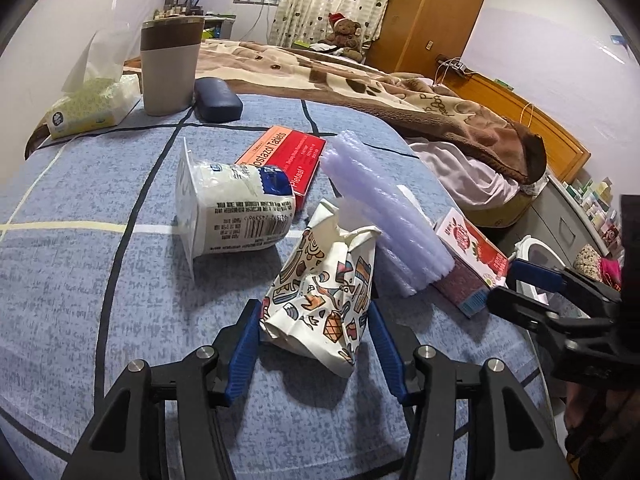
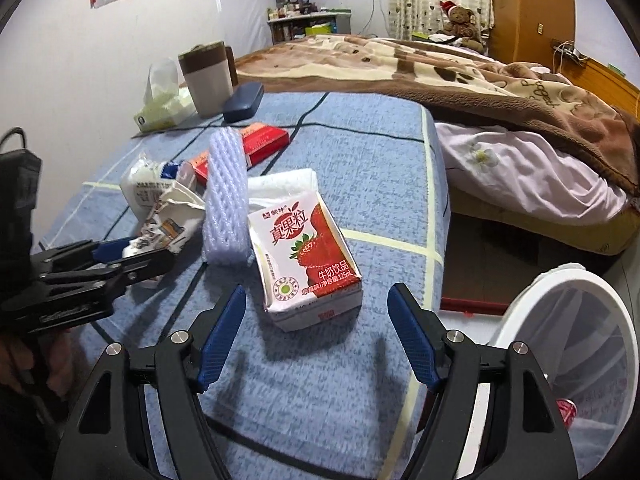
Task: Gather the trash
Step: 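Grasp the patterned snack bag with the left tool while the right tool grasps the strawberry milk carton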
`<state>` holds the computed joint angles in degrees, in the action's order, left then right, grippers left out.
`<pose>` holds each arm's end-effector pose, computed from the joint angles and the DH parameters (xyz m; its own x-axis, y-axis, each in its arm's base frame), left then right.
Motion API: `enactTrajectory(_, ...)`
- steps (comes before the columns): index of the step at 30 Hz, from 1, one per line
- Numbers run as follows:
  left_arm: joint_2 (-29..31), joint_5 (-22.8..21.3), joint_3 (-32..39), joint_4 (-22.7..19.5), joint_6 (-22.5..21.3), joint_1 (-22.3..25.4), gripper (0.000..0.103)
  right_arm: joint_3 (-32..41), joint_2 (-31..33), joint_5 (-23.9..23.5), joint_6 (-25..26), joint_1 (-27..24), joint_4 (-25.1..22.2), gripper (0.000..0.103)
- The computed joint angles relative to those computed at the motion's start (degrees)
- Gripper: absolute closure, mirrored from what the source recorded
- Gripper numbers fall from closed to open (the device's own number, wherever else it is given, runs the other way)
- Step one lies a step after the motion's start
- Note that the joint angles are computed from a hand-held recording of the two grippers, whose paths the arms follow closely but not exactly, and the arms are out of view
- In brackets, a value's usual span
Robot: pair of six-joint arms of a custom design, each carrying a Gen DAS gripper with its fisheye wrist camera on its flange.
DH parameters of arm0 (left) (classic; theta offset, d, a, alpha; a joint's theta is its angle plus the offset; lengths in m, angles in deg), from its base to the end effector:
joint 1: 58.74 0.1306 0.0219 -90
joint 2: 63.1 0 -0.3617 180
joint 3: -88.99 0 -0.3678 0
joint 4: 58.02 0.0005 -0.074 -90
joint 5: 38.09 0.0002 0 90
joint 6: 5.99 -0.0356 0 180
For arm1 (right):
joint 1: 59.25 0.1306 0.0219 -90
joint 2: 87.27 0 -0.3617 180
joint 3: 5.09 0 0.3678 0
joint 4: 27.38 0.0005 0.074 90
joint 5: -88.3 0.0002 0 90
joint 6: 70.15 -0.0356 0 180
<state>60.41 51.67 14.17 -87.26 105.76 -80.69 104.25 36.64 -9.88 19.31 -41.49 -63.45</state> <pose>0.5977 -0.2412 0.2355 -0.7734 -0.0878 -0.6278 0.0911 0.9647 -0.2471 0.6165 0.2022 0.2537 -0.7400 -0.2272 -0.6331 -0.3809 0.9173 0.1160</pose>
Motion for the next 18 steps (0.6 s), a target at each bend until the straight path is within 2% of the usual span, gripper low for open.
enactTrajectory(7, -0.8, 0.3, -0.9, 0.2, 0.3, -0.1, 0.049, 1.6, 1.2, -0.7, -2.0, 0.0, -1.0, 0.029)
enactTrajectory(8, -0.8, 0.2, -1.0, 0.2, 0.4, 0.0, 0.049, 1.5, 1.2, -0.7, -1.9, 0.0, -0.8, 0.032)
enactTrajectory(9, -0.9, 0.2, -1.1, 0.3, 0.4, 0.0, 0.049, 1.3, 1.0, -0.6, -1.9, 0.1, -0.6, 0.044)
enactTrajectory(18, -1.8, 0.0, -2.3, 0.8, 0.5, -0.2, 0.049, -2.0, -1.4, -0.7, -3.5, 0.1, 1.9, 0.044)
